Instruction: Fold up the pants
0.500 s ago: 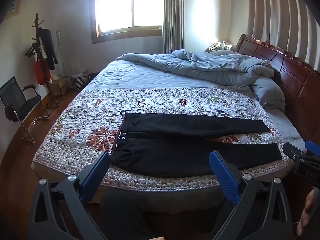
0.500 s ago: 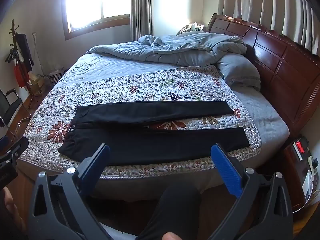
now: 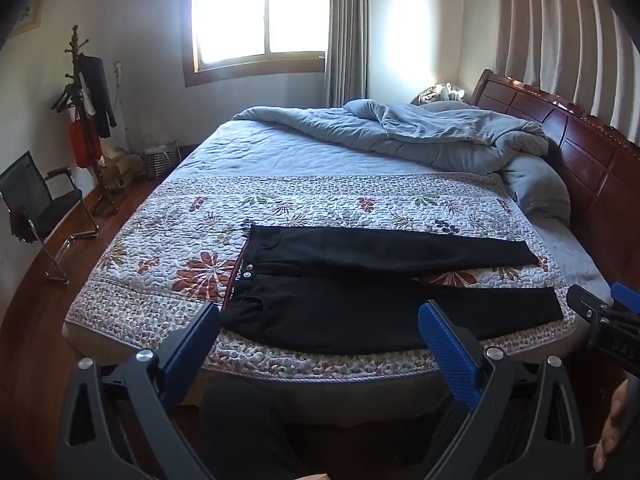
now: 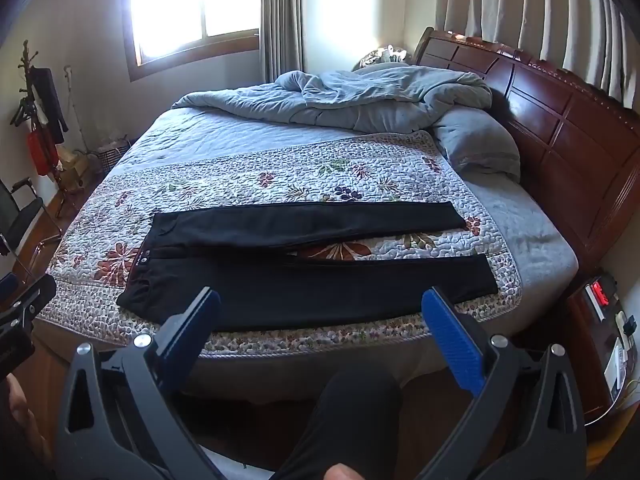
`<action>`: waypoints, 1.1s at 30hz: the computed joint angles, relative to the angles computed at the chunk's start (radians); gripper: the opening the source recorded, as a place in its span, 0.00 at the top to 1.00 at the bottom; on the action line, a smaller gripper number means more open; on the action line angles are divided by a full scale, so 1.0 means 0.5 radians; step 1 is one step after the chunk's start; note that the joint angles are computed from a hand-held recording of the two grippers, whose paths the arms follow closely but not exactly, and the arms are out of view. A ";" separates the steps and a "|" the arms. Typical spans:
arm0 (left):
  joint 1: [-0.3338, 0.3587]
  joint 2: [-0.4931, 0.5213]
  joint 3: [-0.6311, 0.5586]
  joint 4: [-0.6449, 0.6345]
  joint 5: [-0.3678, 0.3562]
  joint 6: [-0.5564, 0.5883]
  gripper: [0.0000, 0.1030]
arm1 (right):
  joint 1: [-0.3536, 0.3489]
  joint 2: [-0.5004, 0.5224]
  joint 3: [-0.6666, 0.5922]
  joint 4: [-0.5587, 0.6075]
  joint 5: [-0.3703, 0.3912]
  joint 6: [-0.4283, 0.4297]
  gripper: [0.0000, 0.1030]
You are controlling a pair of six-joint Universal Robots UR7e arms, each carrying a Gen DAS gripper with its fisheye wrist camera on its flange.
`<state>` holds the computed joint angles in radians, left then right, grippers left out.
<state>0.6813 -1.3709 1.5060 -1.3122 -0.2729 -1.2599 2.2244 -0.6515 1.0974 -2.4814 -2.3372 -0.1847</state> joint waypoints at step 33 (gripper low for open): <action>-0.004 -0.015 0.027 -0.021 0.004 0.020 0.04 | -0.005 -0.008 0.031 -0.026 0.010 -0.004 0.03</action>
<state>0.6793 -1.3785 1.5195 -1.3225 -0.2708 -1.2501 2.2220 -0.6555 1.1128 -2.4944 -2.3319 -0.1870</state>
